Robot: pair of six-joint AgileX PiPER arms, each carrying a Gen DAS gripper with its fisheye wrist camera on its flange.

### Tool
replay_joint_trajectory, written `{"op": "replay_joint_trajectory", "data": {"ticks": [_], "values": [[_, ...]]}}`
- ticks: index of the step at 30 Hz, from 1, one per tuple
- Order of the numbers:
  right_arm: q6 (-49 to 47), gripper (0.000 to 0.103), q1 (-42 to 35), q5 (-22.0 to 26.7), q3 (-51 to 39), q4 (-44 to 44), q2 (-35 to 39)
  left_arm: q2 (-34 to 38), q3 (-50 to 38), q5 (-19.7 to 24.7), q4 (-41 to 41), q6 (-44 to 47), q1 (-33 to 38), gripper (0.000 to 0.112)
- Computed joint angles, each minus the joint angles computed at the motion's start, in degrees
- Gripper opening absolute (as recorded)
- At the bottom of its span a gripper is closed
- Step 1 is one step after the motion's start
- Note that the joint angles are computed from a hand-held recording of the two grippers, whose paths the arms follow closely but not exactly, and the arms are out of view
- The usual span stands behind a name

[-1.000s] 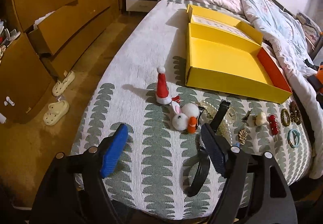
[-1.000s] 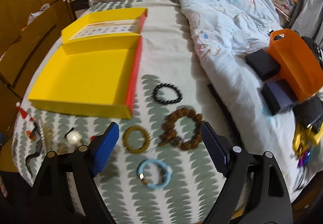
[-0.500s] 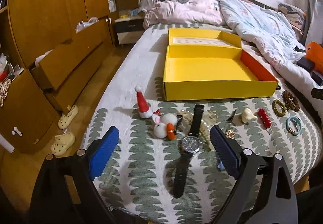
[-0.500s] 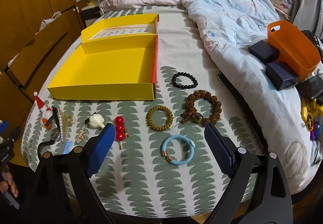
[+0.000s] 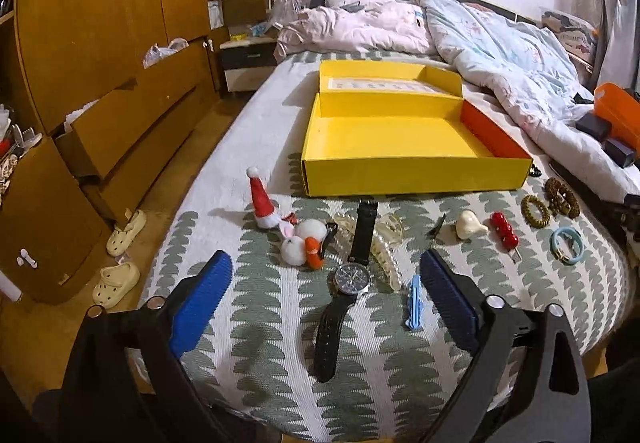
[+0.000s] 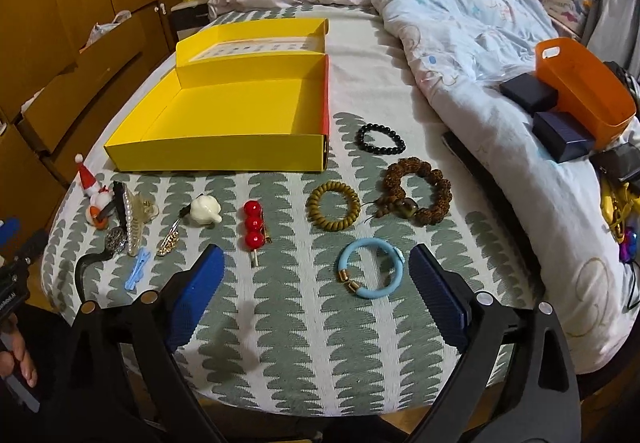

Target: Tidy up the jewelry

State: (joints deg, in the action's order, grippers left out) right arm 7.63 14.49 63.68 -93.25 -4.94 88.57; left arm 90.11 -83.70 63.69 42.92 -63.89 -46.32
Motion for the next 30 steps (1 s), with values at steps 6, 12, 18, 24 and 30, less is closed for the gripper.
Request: {"op": "replay_joint_trajectory", "data": {"ticks": [6,12,18,24,30], "values": [[0.5,0.094,0.9,-0.6,2.3,0.4,-0.8,0.4,-0.6,0.7,1.5,-1.4,-0.9,0.095],[1.0,0.094,2.4,-0.8,3.1,-0.7,-0.4,1.4,-1.9,0.8,0.7,-0.9,-0.8,0.095],[0.7,0.094,2.6,-0.7,3.3,-0.5,-0.2,2.3,-2.8,1.4,0.6,-0.7,-0.8,0.095],[0.4,0.094,2.7,-0.5,3.9,0.1,-0.1,3.3,-3.6,2.1,0.3,-0.4,-0.6,0.095],[0.7,0.094,2.7,-0.8,4.3,0.1,-0.2,3.9,-4.1,2.8,0.3,0.0,-0.3,0.095]]}}
